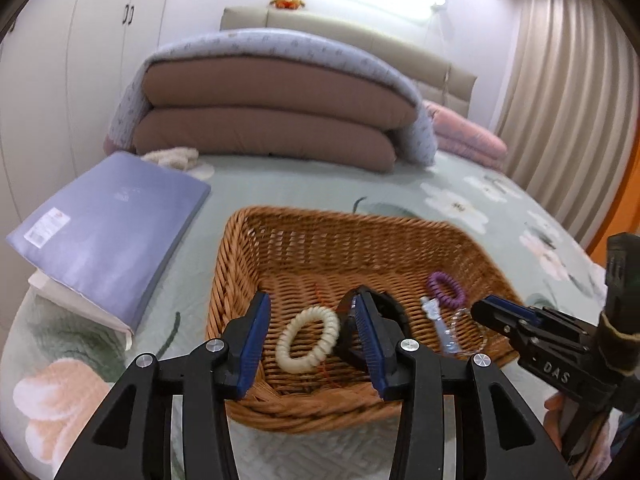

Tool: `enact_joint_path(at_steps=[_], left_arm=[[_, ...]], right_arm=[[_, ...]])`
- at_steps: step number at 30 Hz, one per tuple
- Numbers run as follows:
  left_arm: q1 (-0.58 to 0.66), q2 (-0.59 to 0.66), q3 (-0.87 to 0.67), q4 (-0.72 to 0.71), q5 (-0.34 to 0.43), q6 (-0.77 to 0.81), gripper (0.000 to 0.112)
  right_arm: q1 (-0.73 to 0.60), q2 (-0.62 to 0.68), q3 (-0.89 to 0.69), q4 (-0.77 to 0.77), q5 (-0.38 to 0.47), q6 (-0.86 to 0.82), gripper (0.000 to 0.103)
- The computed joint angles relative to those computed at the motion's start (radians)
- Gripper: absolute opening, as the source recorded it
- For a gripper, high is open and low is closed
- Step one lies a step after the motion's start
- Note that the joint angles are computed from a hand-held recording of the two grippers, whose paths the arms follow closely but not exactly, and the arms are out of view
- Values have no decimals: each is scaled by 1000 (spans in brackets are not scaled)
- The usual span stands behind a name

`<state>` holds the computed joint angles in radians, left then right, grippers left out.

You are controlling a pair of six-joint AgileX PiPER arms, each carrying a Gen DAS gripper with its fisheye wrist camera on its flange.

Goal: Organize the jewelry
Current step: 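Lower the cream coil and blue clip into the basket and open both tools, then move both tools back to the remaining jewelry and grasp the silver hair clip with the right tool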

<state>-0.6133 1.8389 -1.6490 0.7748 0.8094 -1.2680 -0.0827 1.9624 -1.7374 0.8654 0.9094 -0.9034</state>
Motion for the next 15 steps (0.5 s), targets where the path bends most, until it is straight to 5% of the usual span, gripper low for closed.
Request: enact_joint_path(at_steps=[3,10,15], left_arm=[[-50,-44,42,79,14,-67,45],[-221,-194,192,232,74,-274,45],[-371,-230,223,252,298,-407,45]], right_arm=[[-40,-68,69,67,-11,-46,28],[-192,-256,248,191,107,-167,28],[-337,-395,409,212,192,-282,28]])
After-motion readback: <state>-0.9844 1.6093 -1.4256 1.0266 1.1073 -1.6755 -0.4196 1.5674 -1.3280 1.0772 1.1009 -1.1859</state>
